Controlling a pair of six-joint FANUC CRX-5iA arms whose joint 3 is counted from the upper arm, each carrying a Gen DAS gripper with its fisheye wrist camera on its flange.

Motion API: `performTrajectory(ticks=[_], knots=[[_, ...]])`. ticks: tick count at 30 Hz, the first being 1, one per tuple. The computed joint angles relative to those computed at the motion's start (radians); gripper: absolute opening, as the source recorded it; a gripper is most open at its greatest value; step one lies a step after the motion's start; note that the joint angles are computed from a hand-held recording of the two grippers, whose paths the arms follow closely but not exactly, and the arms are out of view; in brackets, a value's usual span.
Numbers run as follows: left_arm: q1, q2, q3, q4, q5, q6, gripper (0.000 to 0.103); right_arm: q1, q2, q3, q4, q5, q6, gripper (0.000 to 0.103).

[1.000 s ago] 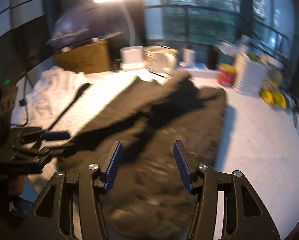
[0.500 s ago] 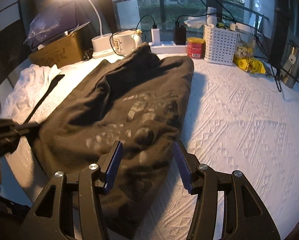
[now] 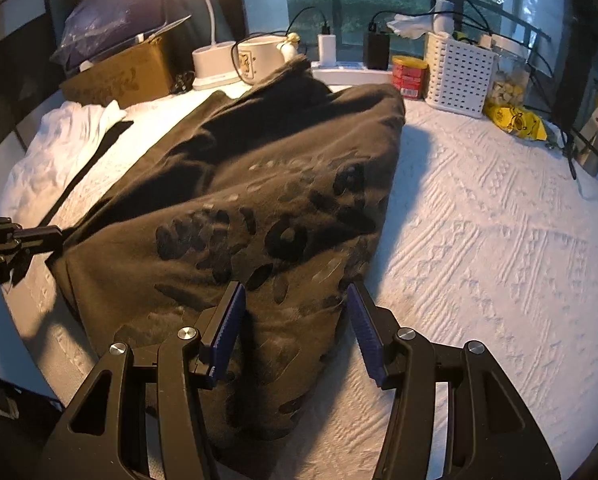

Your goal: Fold small clothes

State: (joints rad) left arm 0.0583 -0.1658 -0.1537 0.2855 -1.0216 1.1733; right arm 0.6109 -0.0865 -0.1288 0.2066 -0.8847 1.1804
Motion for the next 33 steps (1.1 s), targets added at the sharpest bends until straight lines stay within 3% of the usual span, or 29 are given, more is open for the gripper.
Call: performTrajectory(ticks=[3,4,20,26,31,33], knots=[[0.006,0.004,0.009,0.014,0.031,0.01,0.034,-0.007,0.004,0.01,0.003,0.007,0.001,0.056],[0.004,0.006,0.01,0.021,0.045,0.002,0.037,-0.011,0.006,0.015,0.004,0.01,0.003,0.056],[-0.12,0.261,0.269,0.021,0.124,-0.101,0.037,-0.108,0.093,0.105,0.003,0.032,0.022,0.056],[-0.152,0.38,0.399,0.032,0.106,-0.14,0.037,-0.147,0.146,0.155,0.018,0.046,0.021,0.056],[-0.169,0.48,0.499,0.047,0.083,-0.18,0.053,-0.163,0.177,0.182,0.025,0.05,0.014,0.056],[-0.176,0.524,0.553,0.023,0.057,-0.17,0.053,-0.171,0.193,0.196,0.026,0.049,0.014,0.056]])
